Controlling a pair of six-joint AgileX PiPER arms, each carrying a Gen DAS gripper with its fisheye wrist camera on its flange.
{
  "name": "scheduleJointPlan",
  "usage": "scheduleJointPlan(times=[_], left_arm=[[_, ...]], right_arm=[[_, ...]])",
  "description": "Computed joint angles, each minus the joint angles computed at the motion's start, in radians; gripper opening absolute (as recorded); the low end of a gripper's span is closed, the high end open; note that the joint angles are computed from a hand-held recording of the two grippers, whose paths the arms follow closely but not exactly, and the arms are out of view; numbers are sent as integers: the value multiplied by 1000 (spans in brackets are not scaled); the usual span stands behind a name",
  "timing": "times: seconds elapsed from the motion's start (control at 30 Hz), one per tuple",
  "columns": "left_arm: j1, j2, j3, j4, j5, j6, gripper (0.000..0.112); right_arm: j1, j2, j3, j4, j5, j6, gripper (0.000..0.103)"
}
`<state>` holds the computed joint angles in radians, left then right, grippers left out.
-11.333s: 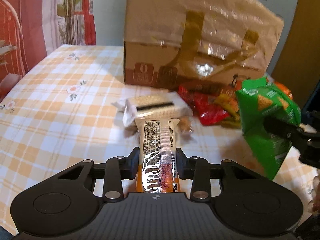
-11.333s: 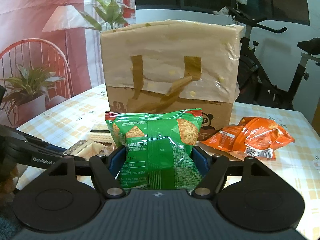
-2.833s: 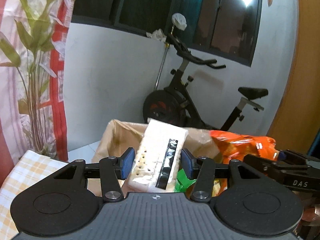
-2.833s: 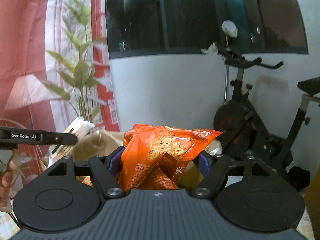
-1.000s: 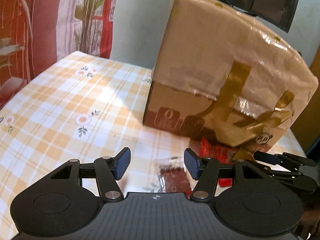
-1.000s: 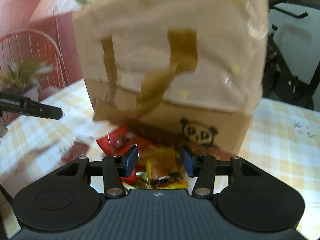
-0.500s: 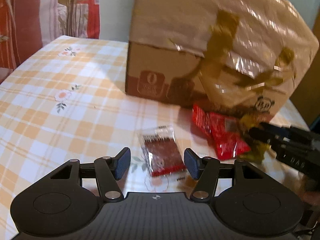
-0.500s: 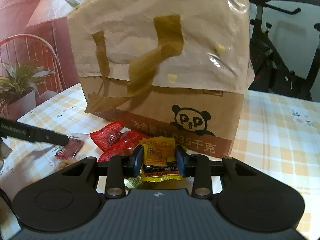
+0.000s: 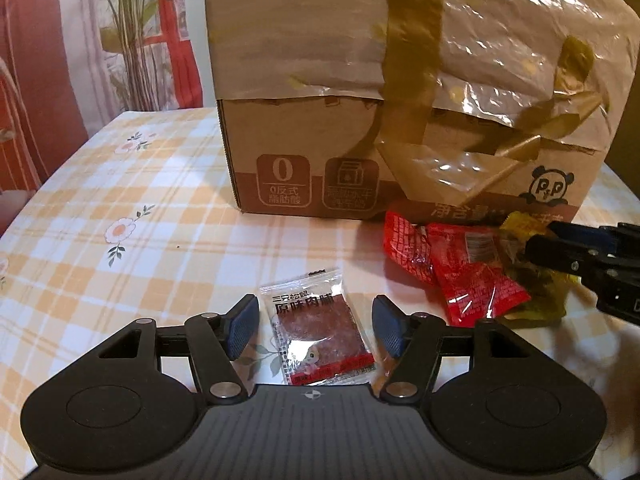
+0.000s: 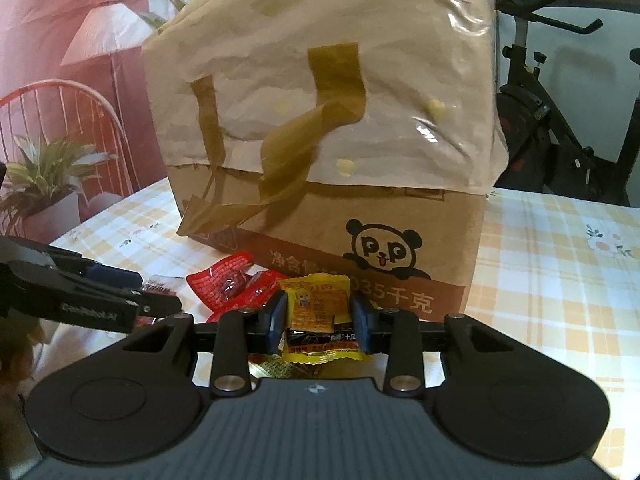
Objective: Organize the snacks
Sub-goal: 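Grasp the yellow candy packet with the right gripper while the left gripper grasps the red jerky packet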
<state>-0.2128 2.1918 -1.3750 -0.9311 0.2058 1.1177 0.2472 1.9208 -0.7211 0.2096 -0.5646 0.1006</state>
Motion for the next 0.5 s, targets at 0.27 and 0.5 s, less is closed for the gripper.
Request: scheduleJointPlan(times=[0.27, 0.5], left_arm=[[26, -18, 13, -16, 41, 25, 48], [62, -24, 12, -68, 104, 62, 42]], right_arm=[[-5, -3, 7, -23, -9, 34, 37], [0, -5, 7, -16, -7, 30, 37]])
